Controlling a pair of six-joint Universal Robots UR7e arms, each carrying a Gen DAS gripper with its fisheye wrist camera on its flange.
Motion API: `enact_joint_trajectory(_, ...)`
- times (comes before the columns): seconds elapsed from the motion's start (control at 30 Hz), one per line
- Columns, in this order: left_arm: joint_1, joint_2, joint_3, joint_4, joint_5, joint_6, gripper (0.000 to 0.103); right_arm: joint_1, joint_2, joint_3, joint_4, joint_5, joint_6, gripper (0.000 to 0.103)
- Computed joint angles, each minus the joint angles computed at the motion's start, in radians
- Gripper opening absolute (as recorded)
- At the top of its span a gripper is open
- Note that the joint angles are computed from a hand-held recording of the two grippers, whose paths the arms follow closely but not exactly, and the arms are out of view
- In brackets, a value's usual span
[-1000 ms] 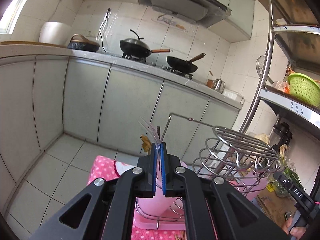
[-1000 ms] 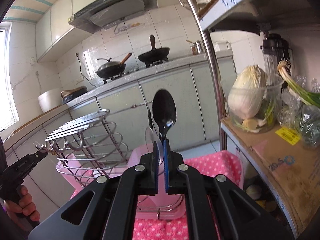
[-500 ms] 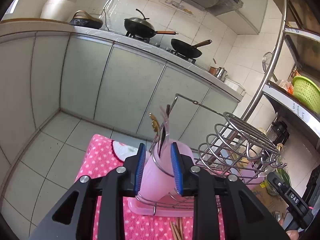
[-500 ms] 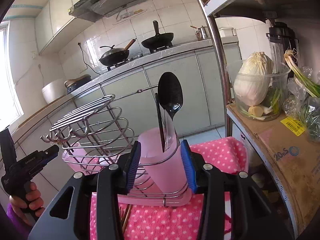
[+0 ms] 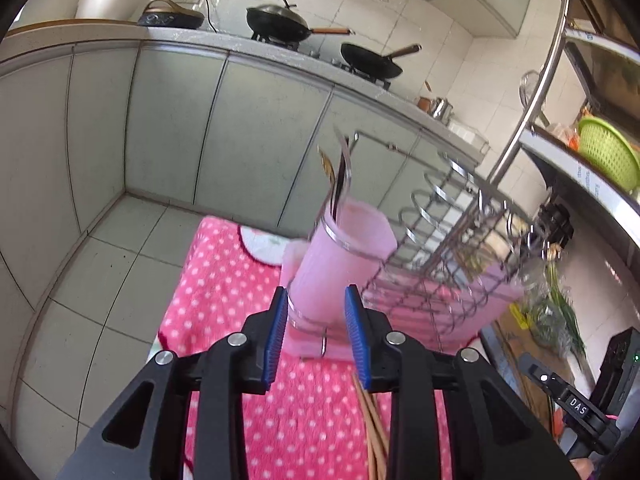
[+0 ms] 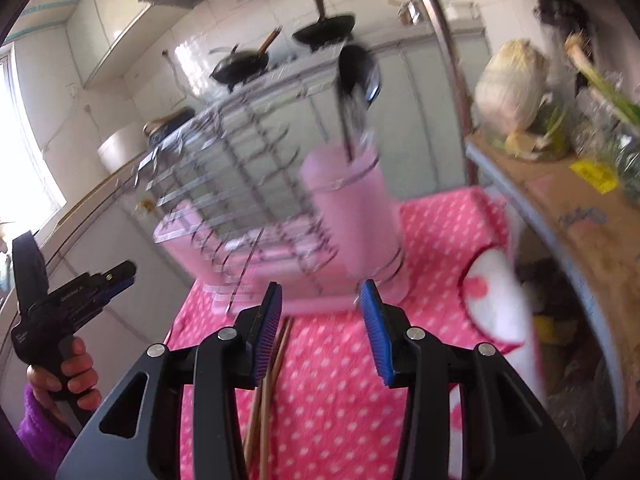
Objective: Organize utensils
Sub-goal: 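Lower the right gripper onto a wooden chopstick while the left gripper grasps another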
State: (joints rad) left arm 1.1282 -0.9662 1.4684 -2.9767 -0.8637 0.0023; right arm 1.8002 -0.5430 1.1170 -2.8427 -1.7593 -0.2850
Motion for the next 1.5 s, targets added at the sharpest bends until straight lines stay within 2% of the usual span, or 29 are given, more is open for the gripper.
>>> enact_joint_trajectory(0.07, -0.001, -0.013, 0.026, 0.03, 0.0, -0.017, 0.028, 0.0, 0.008, -0.014, 0.096, 0.021, 0.011, 0.038)
enact_joint_trajectory(0.1, -0.002, -0.019, 0.038, 0.042, -0.003, -0.022, 0.028, 0.002, 0.015, -0.026, 0.141, 0.022, 0.014, 0.03)
enact_joint_trajectory(0.13, -0.003, -0.022, 0.047, 0.053, 0.0, -0.024, 0.028, 0.006, 0.031, -0.051, 0.207, 0.017, 0.019, 0.027)
enact_joint_trajectory(0.2, -0.005, -0.031, 0.068, 0.061, 0.002, -0.023, 0.028, 0.011, 0.056, -0.083, 0.279, 0.013, 0.027, 0.025)
enact_joint_trajectory(0.4, 0.0, -0.061, 0.116, 0.089, -0.025, -0.046, 0.028, 0.036, 0.149, -0.188, 0.436, -0.068, 0.032, 0.023)
enact_joint_trajectory(0.53, 0.001, -0.063, 0.123, 0.1, -0.031, -0.052, 0.028, 0.047, 0.202, -0.242, 0.485, -0.155, 0.033, 0.023)
enact_joint_trajectory(0.6, 0.003, -0.059, 0.119, 0.11, -0.037, -0.053, 0.028, 0.044, 0.21, -0.249, 0.482, -0.152, 0.037, 0.022)
enact_joint_trajectory(0.63, 0.005, -0.058, 0.116, 0.118, -0.038, -0.054, 0.028, 0.044, 0.214, -0.255, 0.49, -0.16, 0.041, 0.009)
enact_joint_trajectory(0.7, 0.009, -0.051, 0.104, 0.149, -0.047, -0.066, 0.028, 0.035, 0.203, -0.245, 0.492, -0.129, 0.059, 0.007)
enact_joint_trajectory(0.83, 0.019, -0.031, 0.063, 0.246, -0.068, -0.11, 0.028, 0.026, 0.169, -0.197, 0.427, -0.133, 0.09, 0.007)
enact_joint_trajectory(1.03, 0.046, 0.037, -0.072, 0.507, -0.137, -0.209, 0.028, 0.004, 0.119, -0.151, 0.372, -0.17, 0.152, 0.007)
enact_joint_trajectory(1.2, 0.066, 0.136, -0.25, 0.763, -0.166, -0.306, 0.025, -0.019, 0.099, -0.135, 0.399, -0.167, 0.2, 0.007)
enact_joint_trajectory(1.33, 0.073, 0.212, -0.375, 0.904, -0.149, -0.358, 0.024, -0.029, 0.1, -0.142, 0.447, -0.144, 0.219, 0.007)
enact_joint_trajectory(1.5, 0.071, 0.292, -0.493, 1.041, -0.089, -0.405, 0.022, -0.039, 0.093, -0.149, 0.485, -0.11, 0.215, 0.008)
